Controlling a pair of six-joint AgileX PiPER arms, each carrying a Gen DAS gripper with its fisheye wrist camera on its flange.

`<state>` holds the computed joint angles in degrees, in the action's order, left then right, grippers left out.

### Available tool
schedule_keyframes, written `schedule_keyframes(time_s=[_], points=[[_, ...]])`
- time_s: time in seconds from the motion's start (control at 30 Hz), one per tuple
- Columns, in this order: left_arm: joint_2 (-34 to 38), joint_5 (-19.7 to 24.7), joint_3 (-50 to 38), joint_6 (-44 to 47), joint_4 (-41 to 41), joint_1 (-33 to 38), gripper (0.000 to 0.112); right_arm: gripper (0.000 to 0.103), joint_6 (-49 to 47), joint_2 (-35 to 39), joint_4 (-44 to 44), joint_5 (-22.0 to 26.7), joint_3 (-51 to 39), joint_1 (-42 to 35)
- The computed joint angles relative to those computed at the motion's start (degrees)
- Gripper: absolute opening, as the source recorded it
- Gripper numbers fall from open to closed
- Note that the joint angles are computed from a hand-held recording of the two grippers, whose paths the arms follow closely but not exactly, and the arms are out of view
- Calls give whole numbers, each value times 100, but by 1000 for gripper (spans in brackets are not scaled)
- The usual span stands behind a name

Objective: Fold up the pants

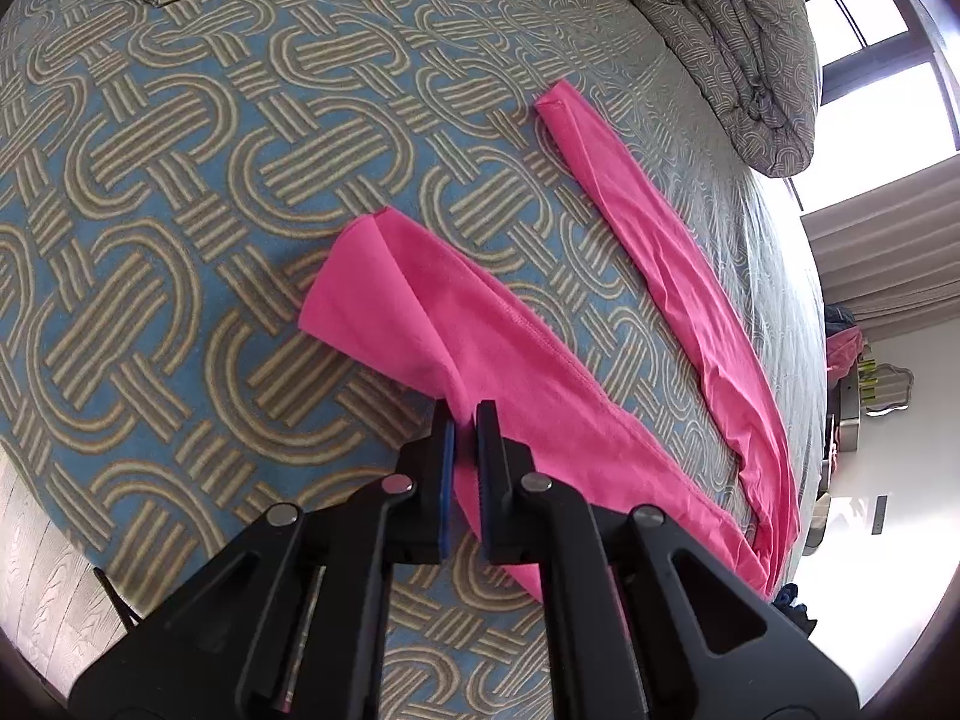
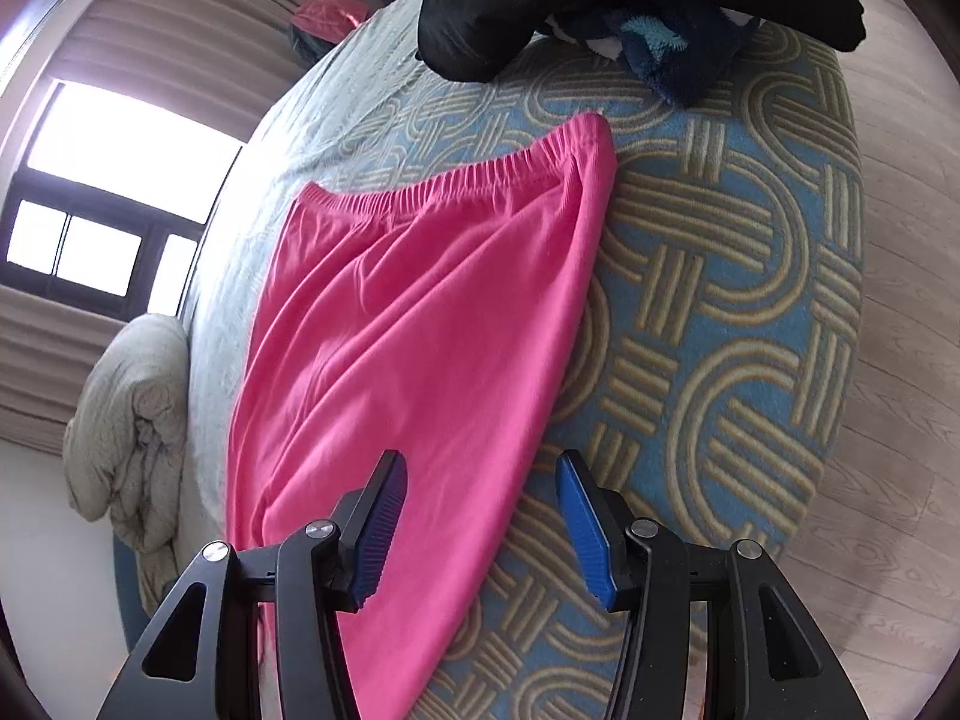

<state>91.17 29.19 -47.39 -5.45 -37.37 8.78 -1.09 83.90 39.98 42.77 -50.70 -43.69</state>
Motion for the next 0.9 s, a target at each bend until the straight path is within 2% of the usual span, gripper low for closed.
schedule_keyframes(time_s=[0.03, 0.07, 0.1, 0.13, 0.2, 0.3, 0.5, 0.6, 0.7, 0.9], points=[[-11, -9, 0, -17, 26, -8, 6, 37, -8, 150, 44, -26, -97, 8], [-31, -9, 4, -40, 56, -14, 6, 18, 131, 253, -49, -61, -183, 59], [-30, -10, -20, -110, 122, -33, 6, 7, 377, 348, -258, -162, -266, 158], [-33, 4, -59, -220, 224, -49, 5, 4, 442, 367, -297, -206, -276, 147], [-62, 38, -116, -307, 293, -47, 5, 3, 276, 226, -28, -361, -176, 122], [-90, 122, -290, -455, 445, -72, 5, 2, 643, -74, -578, -689, -291, 461], [66, 335, -999, -882, 941, -248, 5, 2, 725, 308, -589, -413, -1377, 794], [338, 529, -1586, -1022, 1070, -268, 5, 2, 1275, 805, -949, -372, -2260, 1205], [791, 817, -2457, -1272, 1330, -348, 5, 2, 1930, 1289, -1706, -325, -3236, 1672], [2193, 1669, -4899, -1887, 2320, -664, 5, 2, 3164, 3140, -3395, 576, -6465, 2410]])
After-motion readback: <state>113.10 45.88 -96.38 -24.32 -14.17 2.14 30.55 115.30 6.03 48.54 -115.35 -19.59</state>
